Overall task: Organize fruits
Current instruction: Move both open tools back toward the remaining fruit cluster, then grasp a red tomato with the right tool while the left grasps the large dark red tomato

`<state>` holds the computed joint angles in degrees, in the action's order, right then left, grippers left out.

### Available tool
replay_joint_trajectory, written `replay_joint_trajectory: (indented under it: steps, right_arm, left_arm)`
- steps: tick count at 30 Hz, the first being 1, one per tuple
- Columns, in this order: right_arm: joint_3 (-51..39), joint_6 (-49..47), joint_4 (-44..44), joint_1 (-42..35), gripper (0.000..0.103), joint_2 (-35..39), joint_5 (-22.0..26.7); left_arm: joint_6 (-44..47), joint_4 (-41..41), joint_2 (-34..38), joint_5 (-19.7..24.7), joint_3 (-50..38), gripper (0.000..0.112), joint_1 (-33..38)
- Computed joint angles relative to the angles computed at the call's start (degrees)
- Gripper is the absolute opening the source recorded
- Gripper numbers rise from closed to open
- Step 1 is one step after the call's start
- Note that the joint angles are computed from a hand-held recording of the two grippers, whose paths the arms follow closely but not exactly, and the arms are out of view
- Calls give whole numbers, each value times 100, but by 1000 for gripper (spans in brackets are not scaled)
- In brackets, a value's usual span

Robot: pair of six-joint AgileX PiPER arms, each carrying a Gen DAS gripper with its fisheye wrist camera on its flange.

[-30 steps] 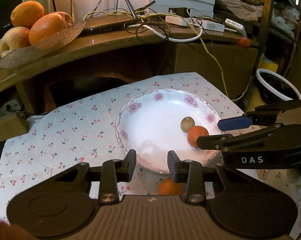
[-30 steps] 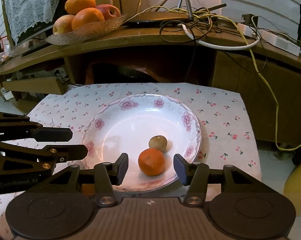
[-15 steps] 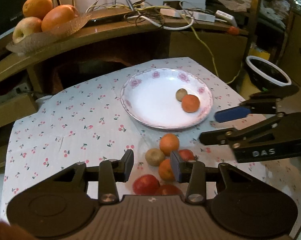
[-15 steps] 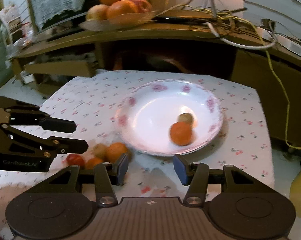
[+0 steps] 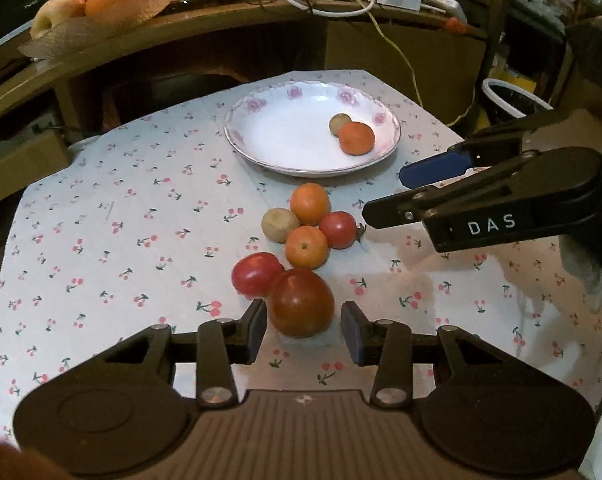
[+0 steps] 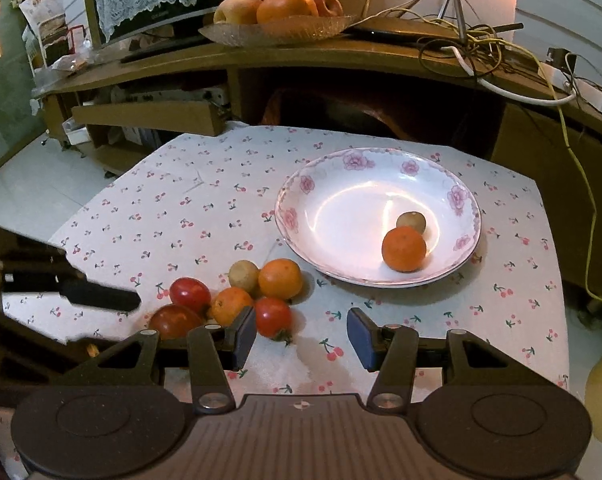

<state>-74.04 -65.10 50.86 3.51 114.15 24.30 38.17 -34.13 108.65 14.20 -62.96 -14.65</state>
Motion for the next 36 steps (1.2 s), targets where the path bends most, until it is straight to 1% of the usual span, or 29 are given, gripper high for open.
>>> replay_joint_trajectory:
  steps: [4,6,9,11,14,17,22,23,24,26,28,29,30,34,36]
  right_arm:
    - [-3,-124,64,-13,52,21,48]
    - [-10,-198,81,-23,53,38,70]
    - [-176,-40,-140,-52,53,149,242]
    - [-264,46,-316,-32,53,223,275]
    - [-371,231,-534,16,53,333,268]
    - [-442,194,-570,60,53,408,265]
    - [-663,286,-776,157,52,627,297]
    - [-725,357,-859,167,51,674,347]
    - [-779,408,-926,179,47,718,397]
    - [-828,396,-985,205,43,780,428]
    - [-808,240,-930,236,36,787,378]
    - [-836,237,-962,249,29,797,415]
    - [-880,268,-1000,257,28,813,483]
    - [-813,299,-1114,324,27,770,352]
    - [-792,312,-1129,302,27,749,379]
  left_arm:
    - [-372,315,223,-53,-205,48,-34]
    - [-444,334,352,20,-321,48,-16]
    - [-478,358,501,92,-417,50,-13]
    - [-574,468,578,83,-451,50,-34]
    - [-434,332,606,12,-443,51,-36]
    - [-262,113,607,-18,-438,51,-3]
    - [684,-763,520,-89,-307,50,88]
    - [806,-874,513,-88,-287,49,107]
    - [856,-926,510,-82,-276,49,119]
    - [1091,-1159,524,-35,-279,48,160]
    - [1143,-1193,534,-33,-293,48,153]
    - [1191,-1229,539,-49,-289,48,149]
    - [1271,-1289,550,-72,-285,48,143]
    - [1297,-1230,571,-176,-254,46,87]
    - [1311,-1220,556,-152,-251,46,88]
